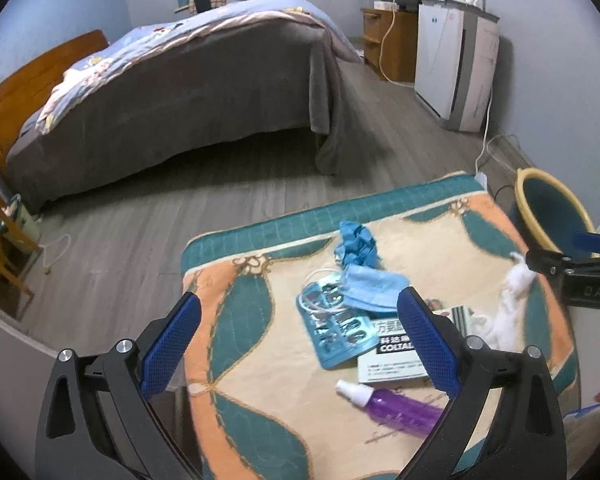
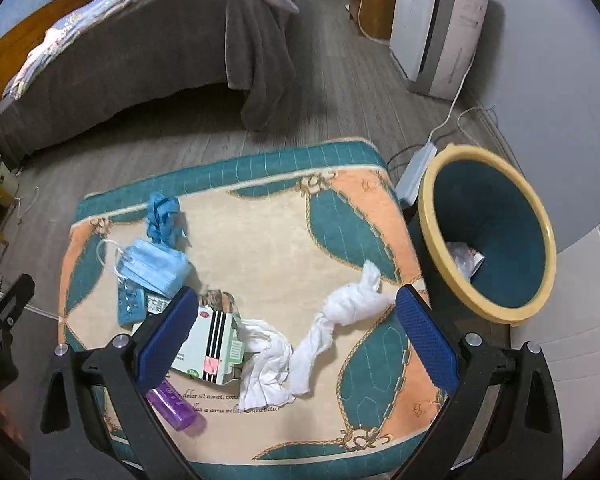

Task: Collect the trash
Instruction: 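Move both open tools back over the trash on the cushion, then grasp the blue blister pack with left tool while right tool grasps blue mask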

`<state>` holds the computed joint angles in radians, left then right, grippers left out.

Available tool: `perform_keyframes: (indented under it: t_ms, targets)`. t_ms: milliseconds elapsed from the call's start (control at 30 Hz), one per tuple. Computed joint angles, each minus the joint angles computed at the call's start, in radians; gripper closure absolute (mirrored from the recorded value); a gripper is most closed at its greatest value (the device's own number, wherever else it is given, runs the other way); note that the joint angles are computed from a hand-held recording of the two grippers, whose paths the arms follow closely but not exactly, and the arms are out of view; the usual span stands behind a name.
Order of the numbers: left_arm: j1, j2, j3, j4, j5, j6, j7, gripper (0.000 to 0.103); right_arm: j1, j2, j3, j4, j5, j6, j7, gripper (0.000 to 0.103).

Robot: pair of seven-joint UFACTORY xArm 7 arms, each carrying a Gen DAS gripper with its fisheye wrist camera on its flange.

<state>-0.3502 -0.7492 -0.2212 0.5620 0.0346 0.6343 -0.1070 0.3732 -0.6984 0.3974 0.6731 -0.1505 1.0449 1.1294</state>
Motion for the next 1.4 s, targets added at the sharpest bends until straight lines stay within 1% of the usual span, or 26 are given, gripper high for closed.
perform_keyframes:
  t_ms: [67,133,267,367,433,567,700,800,900,967,1000,1033,1067,1100,1133,1167,1200,1233,1333,1400]
  targets:
    - [-0.002,0.011,0.003,-0.004,0.007,-0.002,0.015,0.006,0.017,0.032,-0.008,0.008,0.009,-0.007,-0.039,0.006]
    - [0.004,0.024,-0.002,-0.004,0.024,0.005,0.028,0.006,0.018,0.052,0.009,0.011,-0.015,-0.022,-0.048,0.006]
    - [-0.006,0.033,0.010,-0.007,0.026,0.019,0.066,0.006,0.044,0.109,-0.006,-0.008,-0.002,-0.102,-0.083,0.006]
    - [-0.002,0.033,0.023,-0.011,0.018,0.015,0.078,0.006,0.042,0.186,0.007,0.021,-0.047,-0.102,-0.117,0.006]
    - [0.001,0.042,0.035,-0.006,0.001,0.020,0.078,0.006,0.044,0.214,-0.001,0.027,-0.063,-0.129,-0.123,0.006]
    - [0.031,0.075,0.047,0.007,-0.017,0.022,0.060,0.006,0.047,0.285,-0.027,0.039,-0.070,-0.231,-0.143,0.006]
    - [0.072,0.116,0.045,0.014,-0.003,-0.005,0.029,0.006,0.045,0.389,-0.031,0.092,-0.119,-0.261,-0.162,0.006]
    - [0.085,0.162,0.060,0.029,-0.016,-0.014,0.010,0.006,0.047,0.447,-0.052,0.114,-0.131,-0.309,-0.151,0.011]
    - [0.097,0.199,0.058,0.036,-0.007,-0.021,-0.004,0.006,0.053,0.496,-0.076,0.125,-0.122,-0.362,-0.151,0.016]
    - [0.100,0.217,0.054,0.037,0.007,-0.031,-0.002,0.006,0.060,0.530,-0.090,0.136,-0.111,-0.374,-0.164,0.023]
    - [0.101,0.223,0.052,0.036,0.014,-0.034,-0.002,0.006,0.065,0.543,-0.097,0.139,-0.096,-0.386,-0.174,0.025]
    - [0.101,0.228,0.051,0.036,0.019,-0.035,-0.001,0.006,0.073,0.553,-0.111,0.131,-0.058,-0.417,-0.199,0.029]
    - [0.099,0.236,0.050,0.037,0.021,-0.036,0.000,0.006,0.080,0.555,-0.123,0.122,-0.022,-0.443,-0.223,0.038]
    - [0.097,0.238,0.053,0.039,0.021,-0.033,0.003,0.006,0.087,0.555,-0.135,0.110,0.028,-0.473,-0.255,0.044]
    - [0.095,0.244,0.054,0.041,0.021,-0.034,0.005,0.006,0.104,0.551,-0.156,0.093,0.104,-0.515,-0.304,0.058]
    - [0.094,0.246,0.053,0.042,0.023,-0.033,0.005,0.006,0.104,0.547,-0.156,0.087,0.138,-0.530,-0.325,0.071]
    - [0.093,0.246,0.052,0.044,0.026,-0.031,0.006,0.006,0.102,0.539,-0.154,0.085,0.146,-0.532,-0.327,0.075]
    - [0.092,0.246,0.051,0.043,0.028,-0.032,0.006,0.006,0.098,0.529,-0.150,0.088,0.143,-0.519,-0.320,0.083]
    - [0.086,0.238,0.045,0.040,0.034,-0.034,0.006,0.006,0.088,0.469,-0.140,0.088,0.145,-0.463,-0.286,0.086]
    - [0.077,0.236,0.045,0.039,0.027,-0.030,0.005,0.006,0.073,0.433,-0.120,0.126,0.090,-0.349,-0.264,0.086]
